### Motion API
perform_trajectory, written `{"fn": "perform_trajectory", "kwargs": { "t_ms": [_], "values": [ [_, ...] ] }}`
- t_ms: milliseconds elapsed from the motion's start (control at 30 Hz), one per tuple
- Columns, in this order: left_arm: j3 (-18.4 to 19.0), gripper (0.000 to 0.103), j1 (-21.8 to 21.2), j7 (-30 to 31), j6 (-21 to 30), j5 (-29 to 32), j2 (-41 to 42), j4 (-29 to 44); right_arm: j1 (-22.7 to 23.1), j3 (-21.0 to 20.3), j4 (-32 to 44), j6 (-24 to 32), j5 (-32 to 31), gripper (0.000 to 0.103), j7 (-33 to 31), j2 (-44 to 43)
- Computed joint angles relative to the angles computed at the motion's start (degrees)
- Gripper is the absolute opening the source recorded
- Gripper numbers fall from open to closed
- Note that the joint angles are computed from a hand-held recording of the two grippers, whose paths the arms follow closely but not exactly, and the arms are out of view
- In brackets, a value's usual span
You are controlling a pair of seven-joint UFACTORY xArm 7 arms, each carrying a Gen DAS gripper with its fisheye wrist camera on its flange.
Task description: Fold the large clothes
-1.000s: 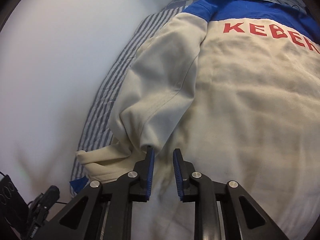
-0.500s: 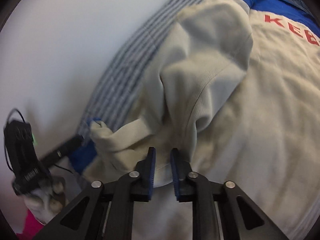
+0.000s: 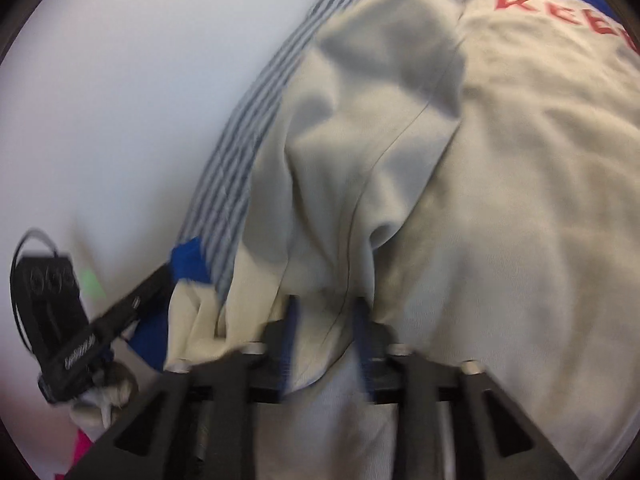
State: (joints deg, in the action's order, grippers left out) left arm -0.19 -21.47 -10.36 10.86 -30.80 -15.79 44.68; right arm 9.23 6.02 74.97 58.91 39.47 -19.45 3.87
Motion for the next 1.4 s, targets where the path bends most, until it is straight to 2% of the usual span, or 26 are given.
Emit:
{"fn": "perform_trajectory", "kwargs": {
  "t_ms": [33, 167, 300, 367, 467, 600, 667, 700, 733, 767, 800, 867, 933, 1000, 1033, 1133, 1167, 1200, 1233, 1267, 1300, 1333, 1400],
  "values": [
    [-1.02, 0.0, 0.44, 0.11, -0.3, 0.14, -1.7, -0.95, -0.36, -0.3, -0.41, -0.66, 0.59, 0.053, -0.64, -0.9],
    [-2.28, 0.0, -1.94, -1.55, -2.09, 2.96, -7.78, -3.92, -1.6, -1.49, 1.85, -0.21, 3.53, 0.054, -1.82, -1.68],
    [-4.72, 0.0, -2.62, -4.9, -1.92, 7.26, -11.08, -5.94, -1.62, -1.21, 7.85, 0.82, 0.76, 0.056, 0.31, 0.43],
    [-3.6, 0.0, -4.81, -5.31, -1.77, 7.67, -11.48, -6.53, -0.63, -0.3, 12.04, 1.94, -3.63, 0.057, 3.21, 2.93],
    [-4.7, 0.0, -3.97, -8.01, -1.19, 10.05, -12.87, -8.04, 2.43, 1.61, 17.59, 0.6, -10.14, 0.057, 9.15, 8.07],
    [-6.57, 0.0, -0.68, -12.47, 1.06, 14.08, -15.57, -9.36, 6.89, 2.23, 26.17, 2.89, -21.66, 0.057, 18.45, 15.08],
    [-5.57, 0.001, -0.42, -13.68, 1.52, 14.61, -16.54, -10.21, 9.92, 1.71, 29.88, 5.26, -29.23, 0.048, 22.16, 18.15],
    [-4.35, 0.019, -0.65, -13.87, 1.95, 14.36, -17.12, -10.64, 11.16, 1.36, 30.96, 6.51, -32.6, 0.02, 23.16, 19.14],
    [-4.18, 0.055, -0.07, -14.73, 2.55, 14.48, -17.41, -10.79, 12.03, 1.04, 31.78, 8.11, -35.33, 0.007, 23.75, 19.84],
    [-3.66, 0.068, 0.06, -15.18, 2.14, 14.31, -17.88, -11.33, 11.87, 1.15, 31.34, 8.26, -35.69, 0.006, 23.75, 19.6],
    [-3.95, 0.078, 1.31, -16.44, 0.88, 14.5, -18.38, -12.13, 11.03, 1.48, 29.38, 7.21, -34.65, 0.0, 23.26, 18.22],
    [-3.18, 0.08, 2.25, -16.97, 1.51, 15.39, -17.08, -11.16, 9.16, 1.77, 24.92, 5.1, -32.7, 0.0, 21.72, 14.8],
    [1.08, 0.08, -0.74, -14.3, 2.36, 13.4, -14.61, -9.62, 7.21, 1.66, 21.17, 3.57, -30.83, 0.0, 19.77, 11.5],
    [10.31, 0.08, -9.85, -6.02, 2.32, 4.88, -11.15, -7.18, 4.85, 1.41, 20.05, 3.99, -27.44, 0.0, 17.89, 9.99],
    [13.04, 0.08, -12.33, -3.51, 2.81, 2.18, -9.14, -5.76, 3.54, 1.28, 19.46, 3.99, -25.15, 0.0, 16.69, 9.41],
    [15.99, 0.08, -14.08, 2.34, 6.95, -3.05, -2.38, -0.77, 1.29, 0.76, 17.71, 3.98, -21.88, 0.0, 14.48, 8.28],
    [16.27, 0.08, -14.26, 4.84, 7.65, -6.44, -0.81, 0.29, 1.21, 0.81, 17.43, 3.99, -21.47, 0.0, 14.64, 7.96],
    [18.68, 0.08, -16.85, 8.54, 8.23, -10.66, 0.21, 1.24, 0.79, 0.7, 16.97, 4.1, -20.81, 0.0, 14.22, 7.61],
    [19.17, 0.073, -17.72, 10.07, 8.03, -12.48, 0.7, 1.72, 0.58, 0.63, 16.35, 3.98, -20.47, 0.0, 13.97, 7.29],
    [17.27, 0.066, -16.41, 10.25, 7.25, -11.9, 0.6, 1.75, 0.51, 0.66, 15.3, 3.65, -20.13, 0.0, 13.78, 6.59],
    [13.41, 0.043, -12.7, 8.89, 7.61, -8.92, 0.58, 1.9, 0.24, 0.61, 14.34, 3.56, -19.36, 0.0, 13.27, 5.85],
    [11.94, 0.011, -11.4, 5.8, 7.95, -3.83, 0.31, 1.95, -0.3, 0.8, 14.63, 4.34, -18.72, 0.0, 12.95, 5.94],
    [7.75, 0.006, -8.25, 3.55, 7.09, 0.27, -1.2, 1.17, -0.14, 0.66, 16.68, 3.41, -17.71, 0.0, 12.91, 8.55]
  ]
}}
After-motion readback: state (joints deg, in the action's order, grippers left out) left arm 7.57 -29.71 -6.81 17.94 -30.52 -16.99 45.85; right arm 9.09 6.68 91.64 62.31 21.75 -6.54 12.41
